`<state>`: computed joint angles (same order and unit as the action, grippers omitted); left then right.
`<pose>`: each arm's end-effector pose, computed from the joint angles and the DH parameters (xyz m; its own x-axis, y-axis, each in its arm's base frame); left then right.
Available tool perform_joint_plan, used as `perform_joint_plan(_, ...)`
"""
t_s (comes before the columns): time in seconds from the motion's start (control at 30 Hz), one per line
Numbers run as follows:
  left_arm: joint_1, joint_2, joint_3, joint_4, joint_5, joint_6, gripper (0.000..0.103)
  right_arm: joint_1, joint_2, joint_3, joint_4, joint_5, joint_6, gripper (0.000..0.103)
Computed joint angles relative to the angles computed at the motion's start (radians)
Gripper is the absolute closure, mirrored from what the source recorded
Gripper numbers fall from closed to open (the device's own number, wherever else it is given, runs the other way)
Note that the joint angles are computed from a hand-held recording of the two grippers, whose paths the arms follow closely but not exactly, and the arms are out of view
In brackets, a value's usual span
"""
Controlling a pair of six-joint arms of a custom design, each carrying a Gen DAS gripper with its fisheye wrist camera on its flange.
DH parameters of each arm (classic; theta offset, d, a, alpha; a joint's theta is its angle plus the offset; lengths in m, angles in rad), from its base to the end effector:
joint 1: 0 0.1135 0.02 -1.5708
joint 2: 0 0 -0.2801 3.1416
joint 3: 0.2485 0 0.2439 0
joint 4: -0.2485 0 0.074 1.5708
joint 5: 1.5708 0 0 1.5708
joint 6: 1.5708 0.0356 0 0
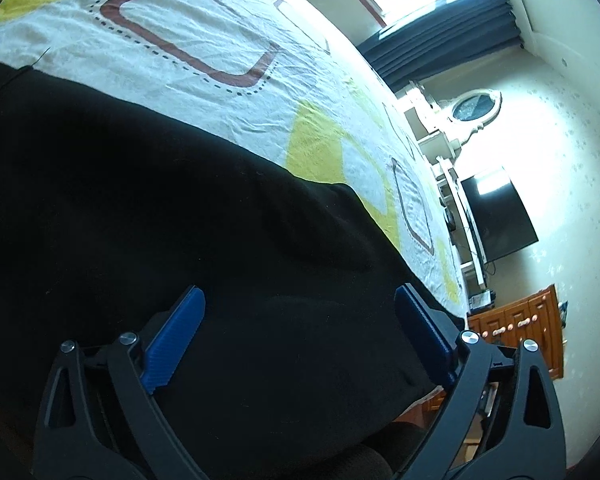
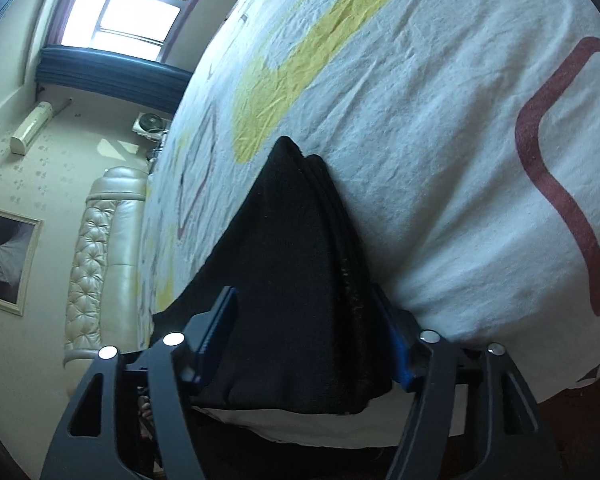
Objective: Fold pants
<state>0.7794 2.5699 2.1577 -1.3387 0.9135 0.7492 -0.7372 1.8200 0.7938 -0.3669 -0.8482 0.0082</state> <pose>0.3606 0.3167 0.1311 -0.8736 -0.2782 -0.3993 0.0883 0.7162 -0.6923 0.2253 -0.1685 0.1178 -0.7258 0.6664 -0.1707 0.3524 0.5733 0.7397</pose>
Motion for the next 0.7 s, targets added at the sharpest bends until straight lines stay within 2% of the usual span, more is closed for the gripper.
perform_joint_plan(0.03,-0.005,-0.024,-0.042,0.038,-0.012,0.011,0.006,0.008,0.001,0.005,-0.001,0.019,0.028,0.065)
perform_joint_plan(0.07,-0.011,-0.043,-0.077,0.073,-0.022,0.016,0.004,0.006,0.007,0.014,-0.025,0.026,0.034,0.072)
perform_joint_plan(0.1,-0.016,-0.061,-0.108,0.102,-0.029,0.022,0.004,0.019,0.002,0.014,-0.026,0.034,0.057,0.075)
perform_joint_plan(0.23,-0.028,-0.089,-0.150,0.145,-0.061,0.023,0.003,0.026,-0.051,-0.009,-0.015,0.011,0.131,0.076)
perform_joint_plan(0.43,-0.021,-0.039,-0.059,0.063,-0.051,0.021,0.003,0.107,-0.205,-0.029,0.031,-0.065,0.310,0.077)
perform_joint_plan(0.63,-0.026,-0.040,-0.052,0.060,-0.068,0.004,0.002,0.294,-0.391,-0.048,0.164,-0.070,0.567,0.077)
perform_joint_plan(0.7,-0.025,-0.026,-0.026,0.037,-0.067,0.002,0.002,0.382,-0.428,-0.032,0.217,-0.041,0.657,0.077)
